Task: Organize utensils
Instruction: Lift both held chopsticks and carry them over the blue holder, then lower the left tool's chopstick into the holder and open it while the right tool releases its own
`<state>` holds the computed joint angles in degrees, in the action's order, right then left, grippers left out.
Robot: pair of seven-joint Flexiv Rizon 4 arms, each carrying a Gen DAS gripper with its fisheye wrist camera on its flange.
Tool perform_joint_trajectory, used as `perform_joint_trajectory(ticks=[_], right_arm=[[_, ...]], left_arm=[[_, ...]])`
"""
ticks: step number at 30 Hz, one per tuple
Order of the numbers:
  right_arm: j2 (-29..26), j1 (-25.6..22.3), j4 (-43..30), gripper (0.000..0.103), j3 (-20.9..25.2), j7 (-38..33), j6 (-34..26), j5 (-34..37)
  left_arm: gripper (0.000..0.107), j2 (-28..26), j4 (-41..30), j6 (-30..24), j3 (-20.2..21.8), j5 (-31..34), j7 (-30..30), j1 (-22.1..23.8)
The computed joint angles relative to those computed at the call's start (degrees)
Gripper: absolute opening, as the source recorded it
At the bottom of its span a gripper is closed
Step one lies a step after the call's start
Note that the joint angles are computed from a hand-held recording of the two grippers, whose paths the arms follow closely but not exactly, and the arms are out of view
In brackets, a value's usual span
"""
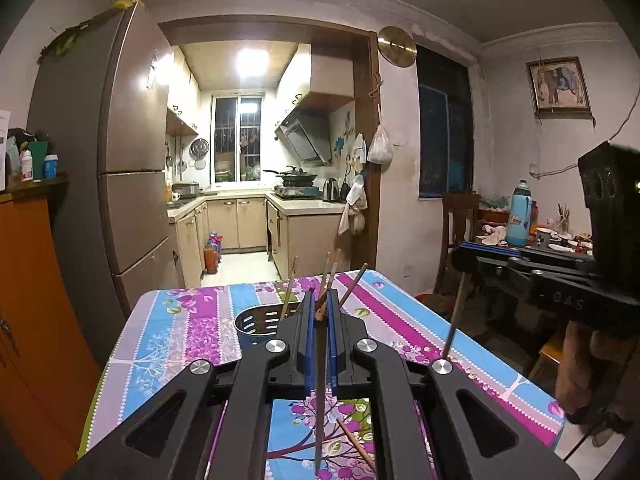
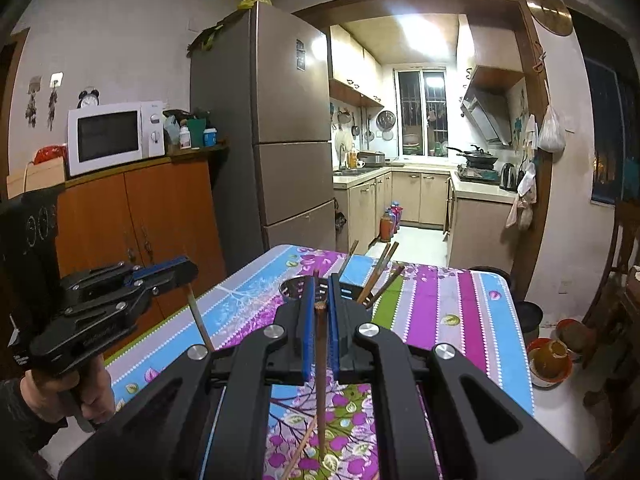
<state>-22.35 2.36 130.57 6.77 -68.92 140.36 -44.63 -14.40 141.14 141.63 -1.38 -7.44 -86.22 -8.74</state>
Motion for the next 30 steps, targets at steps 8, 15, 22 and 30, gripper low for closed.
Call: perform_joint_trajectory(ticks=[8,15,22,30], right_arm=[[-1.03,0.57,-1.73,0.005,0.07,0.56,0.73,1.05],[-0.95,0.66,-2.95,0.005,0.02,1.74,-0.3,0.55],[-0.85,0.88,-5.35,0.005,0.05,3.03,-1.89,0.09],[-0.63,1.4,-13.01,0.005,0.12,6.67,-5.29,-1.28]], left_arm=[[0.007,1.72,-0.53,-2.49,0.0,1.09,-0.7,0.85],[0.007,3.72,-2.13,-5.7,0.06,1.21,-0.82,1.21],[0.007,4.62,-4.46,-8.12,0.3,1.48,-0.19,1.73],[0.007,5.7,-11.02,-12.78,0.4,2.56,0.18,3.71]])
